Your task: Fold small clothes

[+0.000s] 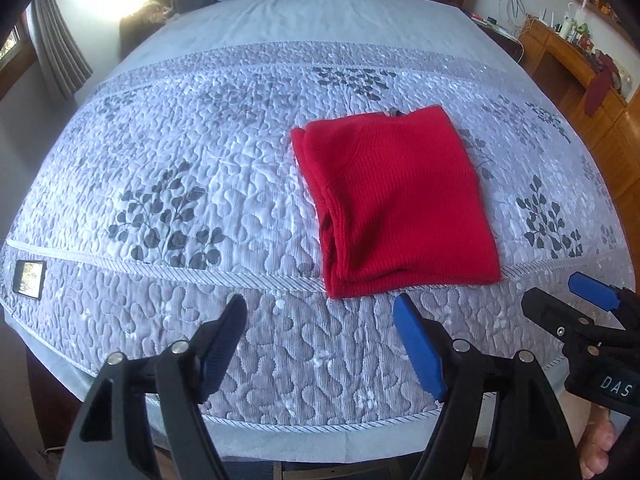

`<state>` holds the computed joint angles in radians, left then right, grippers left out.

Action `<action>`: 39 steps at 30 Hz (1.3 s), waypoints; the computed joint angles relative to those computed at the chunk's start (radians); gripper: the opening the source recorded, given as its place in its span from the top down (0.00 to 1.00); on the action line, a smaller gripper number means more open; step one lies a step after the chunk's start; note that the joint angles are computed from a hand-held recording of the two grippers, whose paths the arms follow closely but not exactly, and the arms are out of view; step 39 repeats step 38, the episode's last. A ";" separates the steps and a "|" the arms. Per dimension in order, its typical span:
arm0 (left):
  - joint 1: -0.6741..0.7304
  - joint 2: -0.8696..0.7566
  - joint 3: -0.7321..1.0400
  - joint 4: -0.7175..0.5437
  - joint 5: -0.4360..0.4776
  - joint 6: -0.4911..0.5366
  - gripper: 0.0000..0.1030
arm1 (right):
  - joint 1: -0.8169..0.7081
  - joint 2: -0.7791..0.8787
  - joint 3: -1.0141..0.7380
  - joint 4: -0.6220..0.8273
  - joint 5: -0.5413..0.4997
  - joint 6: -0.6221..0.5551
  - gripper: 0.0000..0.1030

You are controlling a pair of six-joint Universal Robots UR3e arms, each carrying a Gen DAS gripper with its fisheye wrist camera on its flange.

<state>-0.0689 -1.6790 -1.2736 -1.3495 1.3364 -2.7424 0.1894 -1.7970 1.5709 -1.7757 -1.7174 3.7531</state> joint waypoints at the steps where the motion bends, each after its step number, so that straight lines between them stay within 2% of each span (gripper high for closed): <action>1: -0.001 0.004 -0.006 0.002 0.002 0.002 0.26 | 0.003 0.000 0.002 -0.002 -0.001 0.003 0.13; 25: -0.009 -0.025 -0.037 0.082 0.074 -0.012 0.26 | -0.006 -0.003 0.020 0.011 -0.056 -0.007 0.13; 39: -0.008 -0.042 -0.004 0.054 0.078 -0.025 0.26 | 0.056 0.030 -0.048 0.050 -0.174 0.017 0.12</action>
